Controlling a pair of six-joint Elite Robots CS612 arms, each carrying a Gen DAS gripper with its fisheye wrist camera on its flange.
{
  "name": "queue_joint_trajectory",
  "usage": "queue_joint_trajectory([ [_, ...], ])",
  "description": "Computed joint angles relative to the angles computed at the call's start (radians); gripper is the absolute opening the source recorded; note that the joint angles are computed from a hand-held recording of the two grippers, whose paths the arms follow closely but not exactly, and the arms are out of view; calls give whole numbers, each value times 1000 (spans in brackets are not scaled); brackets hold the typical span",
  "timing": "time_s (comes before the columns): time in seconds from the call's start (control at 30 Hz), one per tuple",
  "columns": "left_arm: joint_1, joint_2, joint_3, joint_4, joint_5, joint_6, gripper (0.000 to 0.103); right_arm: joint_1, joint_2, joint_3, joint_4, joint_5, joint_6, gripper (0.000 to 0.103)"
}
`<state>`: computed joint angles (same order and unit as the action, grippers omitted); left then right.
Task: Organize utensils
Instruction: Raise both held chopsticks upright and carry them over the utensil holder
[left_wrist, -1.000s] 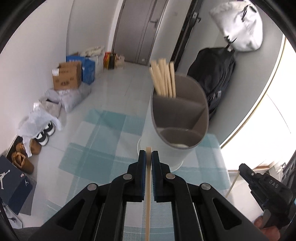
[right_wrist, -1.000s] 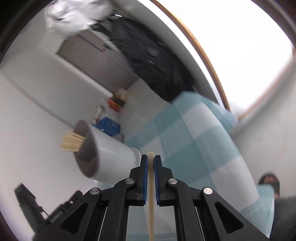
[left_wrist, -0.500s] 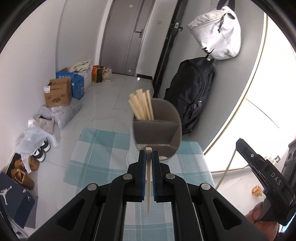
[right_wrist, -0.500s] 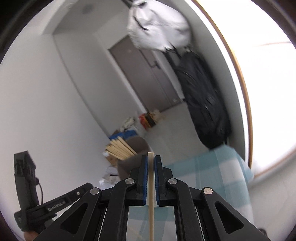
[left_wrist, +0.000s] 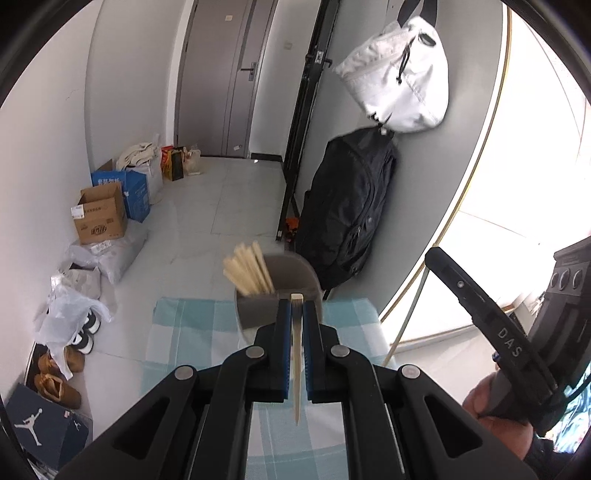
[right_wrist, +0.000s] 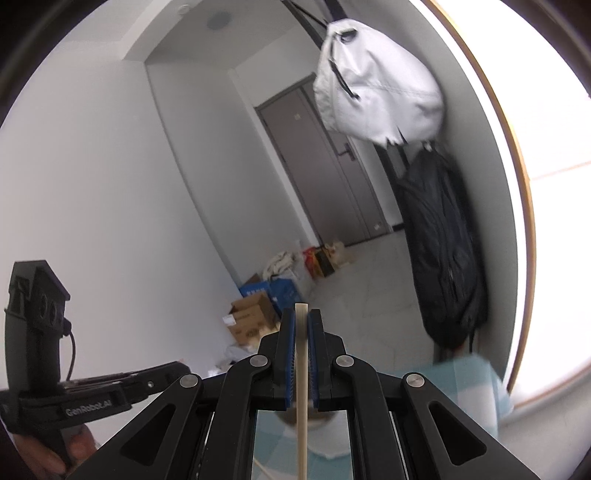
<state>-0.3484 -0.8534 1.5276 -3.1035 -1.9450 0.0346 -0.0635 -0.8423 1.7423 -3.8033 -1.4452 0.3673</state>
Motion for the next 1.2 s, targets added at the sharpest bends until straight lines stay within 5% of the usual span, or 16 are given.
queue_joint_trajectory([
  [0.5, 11, 58, -183, -25, -8, -113, 2, -10, 40, -218, 122, 37, -103, 6],
  [1.2, 20, 183, -369, 161, -45, -110, 2, -1, 187, -407, 219, 48, -140, 6],
])
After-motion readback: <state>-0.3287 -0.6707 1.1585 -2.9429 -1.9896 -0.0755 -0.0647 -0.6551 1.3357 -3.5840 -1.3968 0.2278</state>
